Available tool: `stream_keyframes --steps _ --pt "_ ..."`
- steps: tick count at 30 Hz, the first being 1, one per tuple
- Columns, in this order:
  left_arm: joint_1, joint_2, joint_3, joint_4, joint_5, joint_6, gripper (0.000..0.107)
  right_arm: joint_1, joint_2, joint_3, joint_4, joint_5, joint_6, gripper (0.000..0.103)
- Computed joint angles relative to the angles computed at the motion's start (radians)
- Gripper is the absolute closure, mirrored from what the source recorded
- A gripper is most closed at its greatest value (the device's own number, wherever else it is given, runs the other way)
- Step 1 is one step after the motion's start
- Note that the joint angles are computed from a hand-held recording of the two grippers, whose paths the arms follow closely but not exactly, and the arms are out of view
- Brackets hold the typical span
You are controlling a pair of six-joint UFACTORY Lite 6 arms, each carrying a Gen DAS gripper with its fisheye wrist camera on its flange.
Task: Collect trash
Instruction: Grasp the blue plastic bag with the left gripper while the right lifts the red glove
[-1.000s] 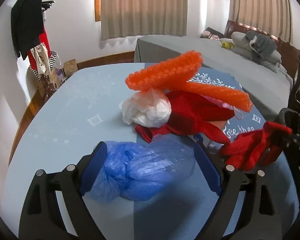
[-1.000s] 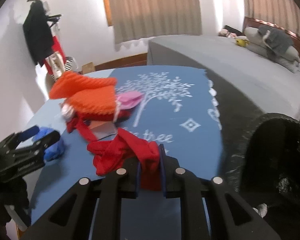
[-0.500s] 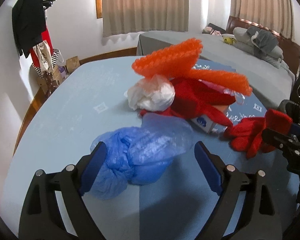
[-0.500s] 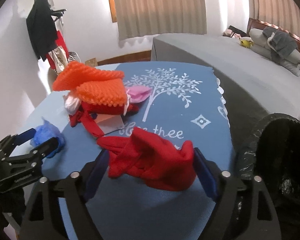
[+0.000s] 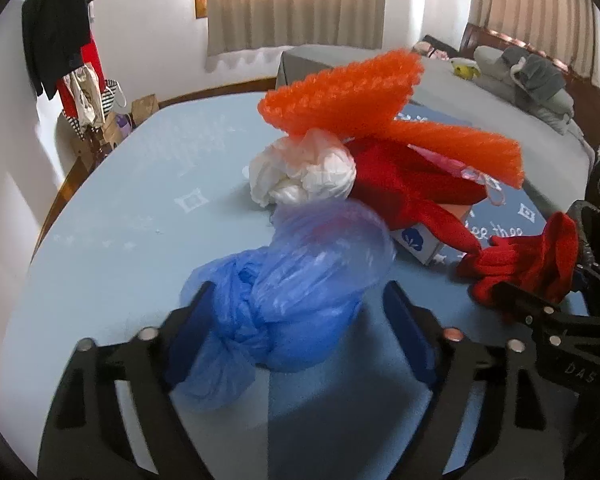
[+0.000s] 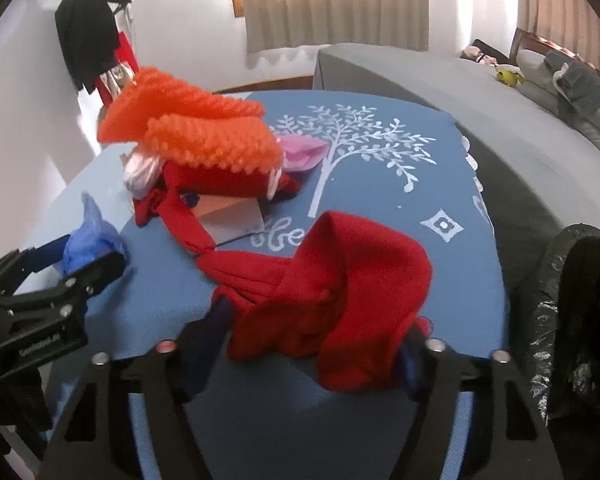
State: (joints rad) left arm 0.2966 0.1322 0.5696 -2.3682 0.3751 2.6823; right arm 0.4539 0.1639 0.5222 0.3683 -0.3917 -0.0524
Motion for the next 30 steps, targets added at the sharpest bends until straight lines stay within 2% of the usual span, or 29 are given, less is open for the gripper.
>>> stream_keyframes --steps 1,5,7,10,17,26,30 --pt "-0.008 0.012 0.012 -0.01 -0.016 0.003 0.039 0.0 0.001 0.0 0.007 -0.001 -0.004 0.043" --pt "-0.009 0.012 0.014 -0.008 -0.022 0.001 0.048 -0.011 -0.016 -0.02 0.004 -0.011 0.023 0.065" --pt "-0.013 0.001 0.004 -0.031 -0.021 0.025 0.051 -0.033 -0.024 -0.028 -0.06 -0.013 0.076 0.08" --pt "-0.015 -0.018 -0.008 -0.034 -0.018 0.032 0.055 -0.046 -0.044 -0.044 -0.13 -0.018 0.133 0.085" --pt "-0.008 -0.095 -0.034 0.109 -0.009 -0.117 0.059 -0.079 -0.171 -0.105 -0.211 0.002 0.199 0.086" --pt "-0.066 -0.246 -0.111 0.177 0.0 -0.229 0.063 -0.152 -0.364 -0.173 -0.304 0.07 0.253 0.086" --pt "-0.089 -0.294 -0.132 0.183 0.003 -0.246 0.065 -0.206 -0.416 -0.183 -0.403 0.094 0.323 0.086"
